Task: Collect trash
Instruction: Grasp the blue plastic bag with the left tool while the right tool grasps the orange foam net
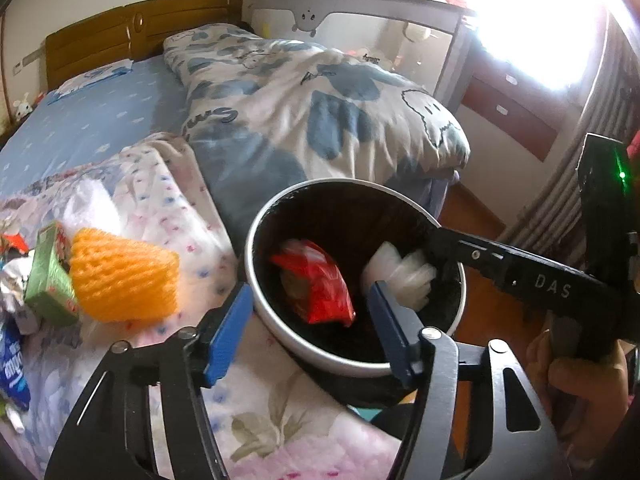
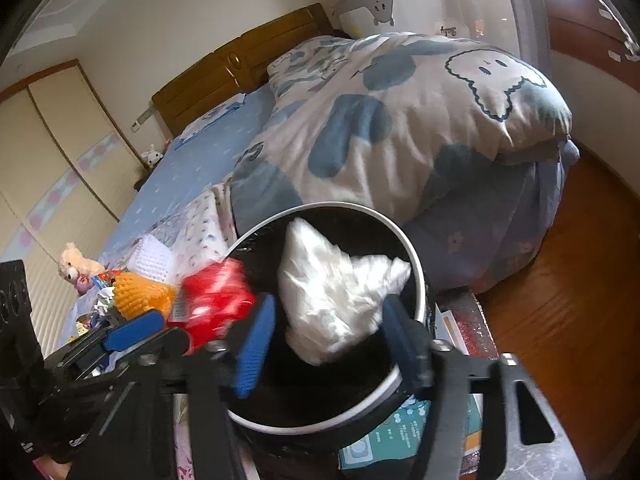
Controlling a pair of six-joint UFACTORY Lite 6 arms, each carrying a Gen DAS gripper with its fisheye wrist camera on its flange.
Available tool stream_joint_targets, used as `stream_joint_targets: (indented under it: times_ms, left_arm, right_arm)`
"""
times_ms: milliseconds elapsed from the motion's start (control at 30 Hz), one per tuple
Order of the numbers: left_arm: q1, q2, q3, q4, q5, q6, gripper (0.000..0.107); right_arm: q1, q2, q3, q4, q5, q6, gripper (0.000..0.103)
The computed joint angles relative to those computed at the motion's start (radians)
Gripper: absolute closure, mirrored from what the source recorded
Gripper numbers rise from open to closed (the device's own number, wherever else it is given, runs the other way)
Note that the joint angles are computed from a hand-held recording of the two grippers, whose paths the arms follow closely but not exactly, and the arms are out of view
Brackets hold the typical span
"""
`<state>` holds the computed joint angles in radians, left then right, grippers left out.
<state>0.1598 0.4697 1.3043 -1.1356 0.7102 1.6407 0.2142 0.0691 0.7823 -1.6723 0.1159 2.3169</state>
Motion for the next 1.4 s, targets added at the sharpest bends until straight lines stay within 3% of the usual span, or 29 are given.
stream_joint_targets:
  times_ms: [233, 333, 633, 867, 1400]
  left_arm:
    - [0.133, -0.035, -0.065, -0.021, 0.05, 0.064, 0.038]
    - [0.195, -0.035, -0.081, -0.022, 0.064, 0.088, 0.037]
    - [0.384, 0.036, -0.02, 0.0, 0.1, 0.123, 0.037]
    - [0.501, 0.121, 0.07, 0.015, 0.1, 0.137, 0.036]
    - [0.599, 0.286, 0.312, 0.045, 0.097, 0.045, 0.034]
  right_arm:
    - [0.064, -0.051, -0.03, 0.043, 0.064, 0.017, 0.023]
    - [0.127, -0.061, -0.039, -0.024, 0.105, 0.129, 0.016]
    - [0.333, 0.025, 0.022, -0.152, 0.211, 0.361, 0.013]
    - [0.432, 0.152, 0.14, -0.146, 0.225, 0.372, 0.012]
    - [0.529, 0.457, 0.486, 0.043, 0.202, 0.145, 0.012]
